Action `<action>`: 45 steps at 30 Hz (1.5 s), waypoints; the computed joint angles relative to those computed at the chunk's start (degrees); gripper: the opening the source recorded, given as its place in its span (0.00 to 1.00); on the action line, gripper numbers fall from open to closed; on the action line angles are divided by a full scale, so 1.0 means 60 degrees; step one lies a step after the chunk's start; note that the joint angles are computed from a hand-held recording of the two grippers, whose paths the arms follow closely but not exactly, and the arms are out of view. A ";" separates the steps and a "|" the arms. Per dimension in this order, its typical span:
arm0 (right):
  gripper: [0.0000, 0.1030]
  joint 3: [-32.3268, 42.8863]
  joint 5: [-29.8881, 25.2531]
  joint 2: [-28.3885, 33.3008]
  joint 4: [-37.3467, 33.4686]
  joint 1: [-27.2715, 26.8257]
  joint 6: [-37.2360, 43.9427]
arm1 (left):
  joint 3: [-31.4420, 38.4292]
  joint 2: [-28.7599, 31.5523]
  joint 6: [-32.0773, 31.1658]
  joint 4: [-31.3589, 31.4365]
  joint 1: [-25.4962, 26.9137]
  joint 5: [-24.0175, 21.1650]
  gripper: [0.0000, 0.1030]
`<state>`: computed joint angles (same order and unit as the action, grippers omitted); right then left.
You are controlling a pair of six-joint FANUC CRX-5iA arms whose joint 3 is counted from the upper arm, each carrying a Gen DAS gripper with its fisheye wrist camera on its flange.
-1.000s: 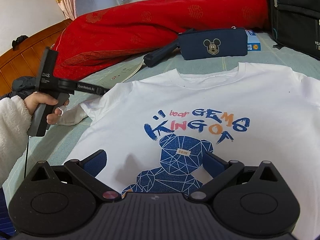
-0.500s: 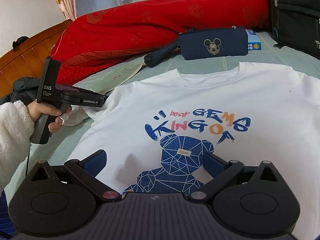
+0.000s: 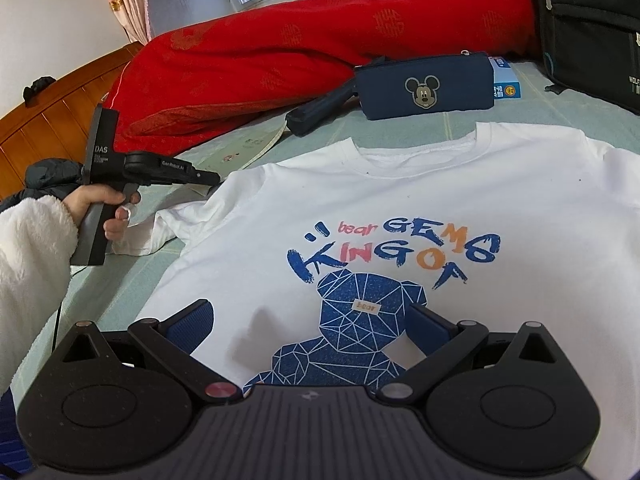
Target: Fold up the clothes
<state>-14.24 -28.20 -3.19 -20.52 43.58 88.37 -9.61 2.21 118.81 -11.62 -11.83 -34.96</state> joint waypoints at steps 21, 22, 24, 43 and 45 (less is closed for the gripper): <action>1.00 0.0060 -0.0084 -0.0008 -0.0235 -0.0075 0.0099 | 0.0156 -0.1093 0.1936 -0.1498 -0.1864 -0.1509 0.48; 1.00 0.0078 -0.0119 -0.0024 -0.0310 -0.0092 0.0149 | 0.0053 -0.1303 0.2347 -0.1735 -0.1967 -0.1684 0.50; 1.00 0.0263 -0.0418 -0.0069 -0.1009 -0.0294 0.0740 | -0.0174 -0.1745 0.3157 -0.2191 -0.2201 -0.2118 0.54; 1.00 0.0628 -0.1210 -0.0415 -0.3507 -0.0623 0.3450 | -0.4629 -0.6597 1.1228 -0.4638 -0.1488 -0.1638 0.74; 1.00 0.0648 -0.1201 -0.0346 -0.3536 -0.0708 0.3315 | -0.4625 -0.6550 1.1841 -0.5159 -0.1455 -0.1730 0.74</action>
